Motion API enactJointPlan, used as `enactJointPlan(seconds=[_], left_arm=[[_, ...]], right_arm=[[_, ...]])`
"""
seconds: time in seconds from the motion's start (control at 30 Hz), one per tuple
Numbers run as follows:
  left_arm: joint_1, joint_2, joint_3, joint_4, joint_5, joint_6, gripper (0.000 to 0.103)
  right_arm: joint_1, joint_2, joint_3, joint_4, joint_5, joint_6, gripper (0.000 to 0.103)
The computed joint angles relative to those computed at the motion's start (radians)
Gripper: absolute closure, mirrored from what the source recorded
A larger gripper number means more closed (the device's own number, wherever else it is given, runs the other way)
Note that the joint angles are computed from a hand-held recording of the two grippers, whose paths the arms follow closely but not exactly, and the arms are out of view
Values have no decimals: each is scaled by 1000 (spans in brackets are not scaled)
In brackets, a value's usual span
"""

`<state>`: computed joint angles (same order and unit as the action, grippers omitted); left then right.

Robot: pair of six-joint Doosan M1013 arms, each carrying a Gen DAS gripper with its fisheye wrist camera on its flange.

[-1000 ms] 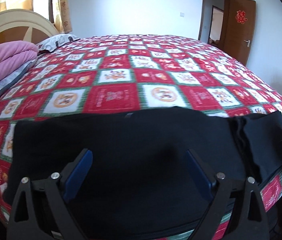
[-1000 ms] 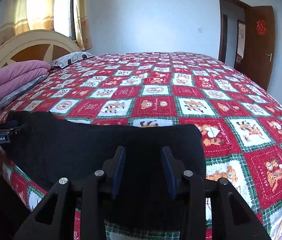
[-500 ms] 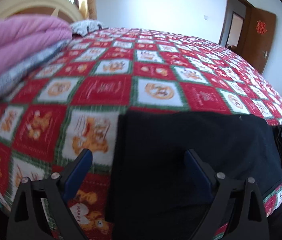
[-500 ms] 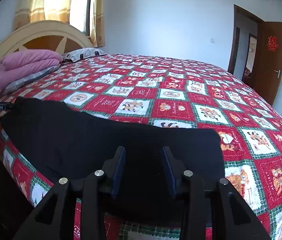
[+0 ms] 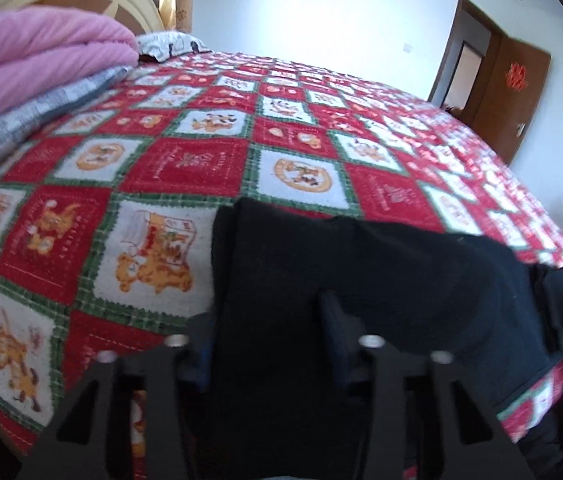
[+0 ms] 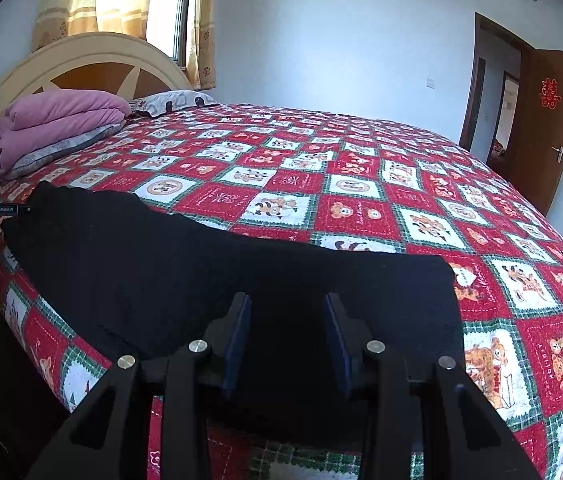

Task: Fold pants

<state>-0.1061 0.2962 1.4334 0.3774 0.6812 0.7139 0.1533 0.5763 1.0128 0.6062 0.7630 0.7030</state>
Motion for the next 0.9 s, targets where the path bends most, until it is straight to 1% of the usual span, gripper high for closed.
enactJointPlan(seconds=[0.07, 0.13, 0.27, 0.3, 0.33, 0.4, 0.47, 0.63, 0.73, 0.77, 0.83, 0.9], left_arm=[[10, -8, 5, -69, -26, 28, 80], [10, -17, 10, -87, -50, 7, 81], [9, -54, 35, -150, -167, -30, 81], [5, -60, 32, -162, -188, -29, 81], [-2, -61, 21, -158, -192, -30, 81], [-21, -61, -5, -174, -215, 3, 81], [-39, -45, -51, -268, -236, 83, 81], [-87, 35, -197, -420, -217, 259, 81], [-113, 104, -307, -504, -169, 366, 81], [-124, 136, -357, -530, -139, 402, 81], [-133, 172, -409, -574, -111, 451, 81], [-144, 210, -465, -593, -70, 484, 81]], right_arm=[[-2, 0, -1, 9, 1, -1, 63], [-6, -1, -2, 23, 1, 0, 63], [-12, 0, -8, 34, -4, 24, 63], [-13, 1, -11, 23, -11, 43, 63], [-13, 3, -16, 9, -16, 66, 63], [-18, 9, -29, -12, -14, 123, 63], [-25, 16, -45, -28, -16, 190, 63], [-48, 24, -72, -57, -51, 332, 63], [-66, 26, -82, -66, -78, 407, 63], [-72, 28, -88, -70, -85, 434, 63], [-84, 36, -103, -77, -85, 480, 63], [-92, 44, -116, -91, -77, 521, 63]])
